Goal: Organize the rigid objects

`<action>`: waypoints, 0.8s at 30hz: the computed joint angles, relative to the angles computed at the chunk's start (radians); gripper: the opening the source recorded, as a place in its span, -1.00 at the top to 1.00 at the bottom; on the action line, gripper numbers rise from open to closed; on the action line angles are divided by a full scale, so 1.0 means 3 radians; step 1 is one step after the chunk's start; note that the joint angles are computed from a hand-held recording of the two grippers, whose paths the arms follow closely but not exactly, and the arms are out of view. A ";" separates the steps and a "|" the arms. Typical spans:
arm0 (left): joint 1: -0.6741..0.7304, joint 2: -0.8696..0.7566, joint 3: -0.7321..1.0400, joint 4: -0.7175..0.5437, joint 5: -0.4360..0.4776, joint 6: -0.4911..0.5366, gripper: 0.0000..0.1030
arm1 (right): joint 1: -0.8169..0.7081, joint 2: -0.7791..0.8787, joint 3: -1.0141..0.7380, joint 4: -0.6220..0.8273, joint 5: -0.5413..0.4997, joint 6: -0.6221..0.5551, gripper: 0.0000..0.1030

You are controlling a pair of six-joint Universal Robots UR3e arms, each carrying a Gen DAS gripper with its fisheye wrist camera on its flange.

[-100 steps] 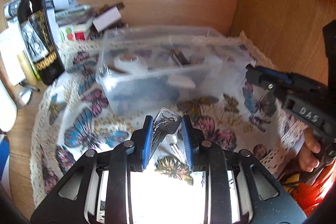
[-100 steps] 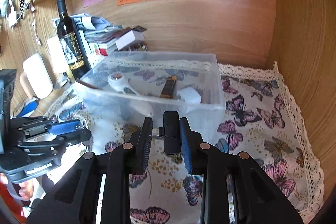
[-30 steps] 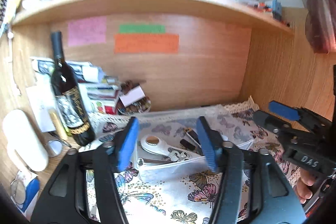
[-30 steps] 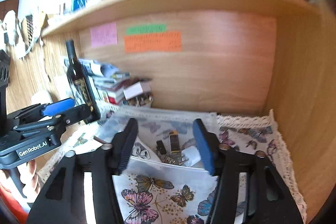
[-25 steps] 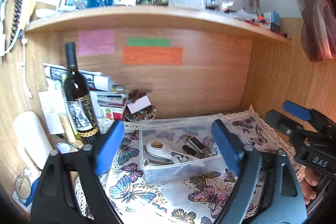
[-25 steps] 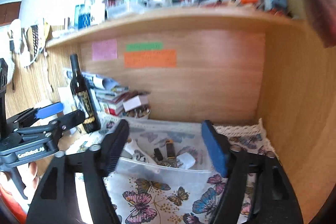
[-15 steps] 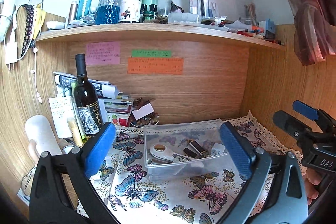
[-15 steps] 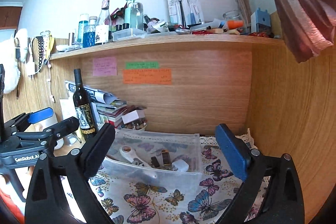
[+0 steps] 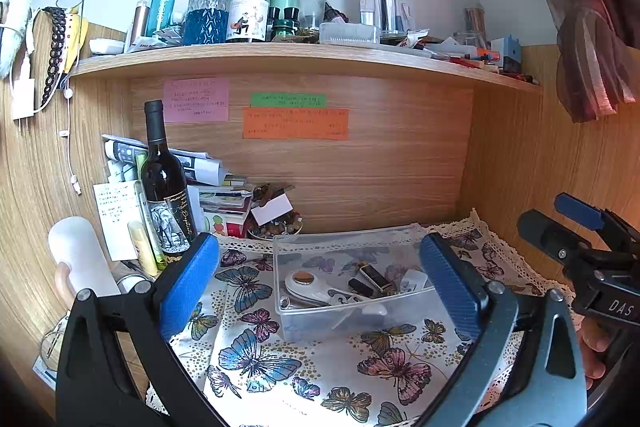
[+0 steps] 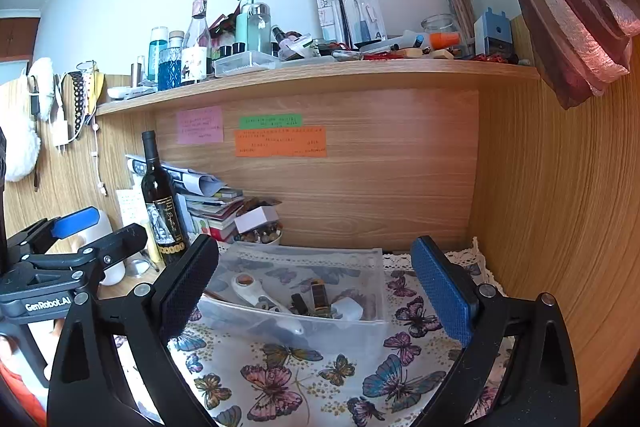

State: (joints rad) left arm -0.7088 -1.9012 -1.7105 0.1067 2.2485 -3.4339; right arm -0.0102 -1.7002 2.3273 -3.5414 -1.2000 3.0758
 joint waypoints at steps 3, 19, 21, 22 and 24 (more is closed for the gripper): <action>-0.0007 -0.0012 0.0019 -0.0011 0.0005 0.0006 -0.98 | 0.0004 0.0002 0.0000 -0.0003 0.0005 0.0007 -0.95; -0.0046 -0.0063 0.0114 -0.0021 0.0042 0.0057 -0.99 | 0.0062 -0.0009 0.0020 -0.0066 -0.0065 0.0022 -0.97; -0.0049 -0.0064 0.0114 -0.0017 0.0047 0.0060 -0.99 | 0.0060 -0.0009 0.0021 -0.0067 -0.0061 0.0016 -0.97; -0.0049 -0.0065 0.0116 -0.0014 0.0046 0.0064 -0.99 | 0.0060 -0.0009 0.0021 -0.0067 -0.0061 0.0016 -0.97; -0.0050 -0.0067 0.0122 -0.0020 0.0045 0.0064 -0.99 | 0.0060 -0.0010 0.0020 -0.0062 -0.0061 0.0017 -0.98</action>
